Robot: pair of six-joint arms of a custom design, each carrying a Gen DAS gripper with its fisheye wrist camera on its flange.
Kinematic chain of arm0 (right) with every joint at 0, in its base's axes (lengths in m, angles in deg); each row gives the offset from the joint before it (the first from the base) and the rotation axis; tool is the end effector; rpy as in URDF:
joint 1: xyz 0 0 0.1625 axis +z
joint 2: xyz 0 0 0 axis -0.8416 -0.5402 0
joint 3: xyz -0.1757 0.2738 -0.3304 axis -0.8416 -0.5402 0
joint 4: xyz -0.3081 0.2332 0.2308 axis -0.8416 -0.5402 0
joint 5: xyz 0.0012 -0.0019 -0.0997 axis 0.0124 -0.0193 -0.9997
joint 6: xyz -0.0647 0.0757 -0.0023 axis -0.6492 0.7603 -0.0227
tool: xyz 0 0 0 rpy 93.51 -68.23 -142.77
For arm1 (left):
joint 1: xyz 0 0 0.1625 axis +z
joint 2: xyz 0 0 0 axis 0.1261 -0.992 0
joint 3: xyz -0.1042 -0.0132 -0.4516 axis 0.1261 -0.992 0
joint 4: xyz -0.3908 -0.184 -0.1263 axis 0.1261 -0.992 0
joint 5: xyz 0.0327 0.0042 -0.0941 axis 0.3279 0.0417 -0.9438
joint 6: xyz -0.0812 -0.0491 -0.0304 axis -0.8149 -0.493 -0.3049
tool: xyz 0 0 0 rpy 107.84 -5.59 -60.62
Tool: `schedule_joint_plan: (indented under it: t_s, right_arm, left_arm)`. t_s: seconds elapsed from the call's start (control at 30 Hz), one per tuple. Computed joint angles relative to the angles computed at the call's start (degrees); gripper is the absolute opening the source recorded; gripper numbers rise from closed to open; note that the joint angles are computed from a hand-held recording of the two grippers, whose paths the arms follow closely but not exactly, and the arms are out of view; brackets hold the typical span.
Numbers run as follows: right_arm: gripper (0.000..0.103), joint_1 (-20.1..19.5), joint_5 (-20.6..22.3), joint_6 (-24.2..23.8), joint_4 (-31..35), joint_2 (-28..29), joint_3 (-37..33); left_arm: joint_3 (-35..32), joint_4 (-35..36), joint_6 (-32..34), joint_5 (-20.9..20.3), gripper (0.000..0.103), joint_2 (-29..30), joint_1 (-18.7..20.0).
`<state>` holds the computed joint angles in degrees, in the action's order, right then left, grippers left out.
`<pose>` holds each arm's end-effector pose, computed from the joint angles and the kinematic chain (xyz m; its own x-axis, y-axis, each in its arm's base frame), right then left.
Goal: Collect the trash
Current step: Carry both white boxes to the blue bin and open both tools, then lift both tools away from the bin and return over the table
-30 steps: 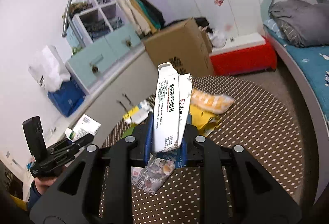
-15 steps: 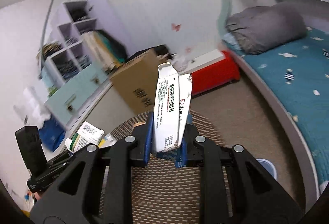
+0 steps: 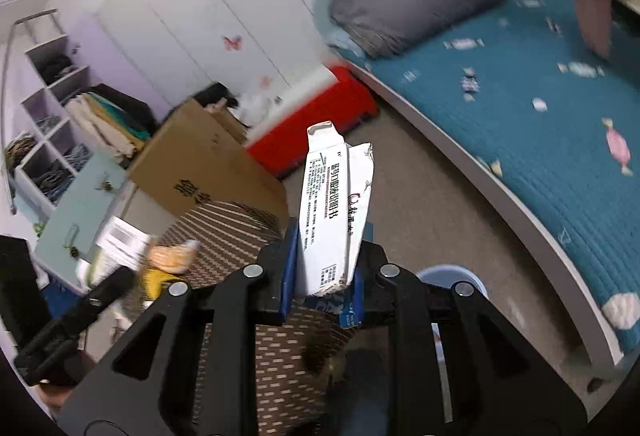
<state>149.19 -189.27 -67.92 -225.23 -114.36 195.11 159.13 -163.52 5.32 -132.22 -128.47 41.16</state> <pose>0.1233 -0.5851 0.2971 -0.9632 0.2051 0.1735 -0.0168 0.5986 -0.8008 -0.3367 -0.6435 0.1646 -0.7514 0.5156 -0.4118 0.6555 0.6554 -0.3754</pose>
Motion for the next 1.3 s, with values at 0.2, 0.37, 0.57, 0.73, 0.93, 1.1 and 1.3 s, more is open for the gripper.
schedule_joint_plan:
  t_s: [0.2,0.37,0.57,0.73,0.93,1.1,1.3]
  right_arm:
    - [0.025,-5.9,3.3,3.7,7.0,3.6,-3.2]
    - [0.067,-10.0,6.0,6.8,7.7,5.7,-3.6]
    - [0.072,-11.5,8.7,7.0,1.7,2.7,0.2]
    - [0.078,-11.2,7.4,6.6,-1.0,-0.2,2.5]
    - [0.082,-10.1,7.2,6.0,-3.0,-1.8,3.4]
    - [0.091,-9.4,6.4,6.0,-3.1,-2.2,3.6]
    - [0.097,-6.6,0.8,6.3,-2.4,-1.4,3.0]
  left_arm:
    - [-3.7,2.8,-0.4,-0.7,0.047,4.9,0.4]
    - [-6.9,5.8,-0.1,-0.9,0.047,8.2,0.6]
    - [-10.6,9.5,0.4,-0.8,0.047,12.5,0.9]
    - [-15.2,16.3,-0.4,-0.3,0.048,16.5,1.3]
    - [-19.6,23.9,0.0,0.6,0.08,19.6,1.7]
    - [-19.8,23.4,-0.3,3.3,0.09,19.6,1.7]
    - [-15.5,17.7,0.2,5.4,0.09,16.4,1.0]
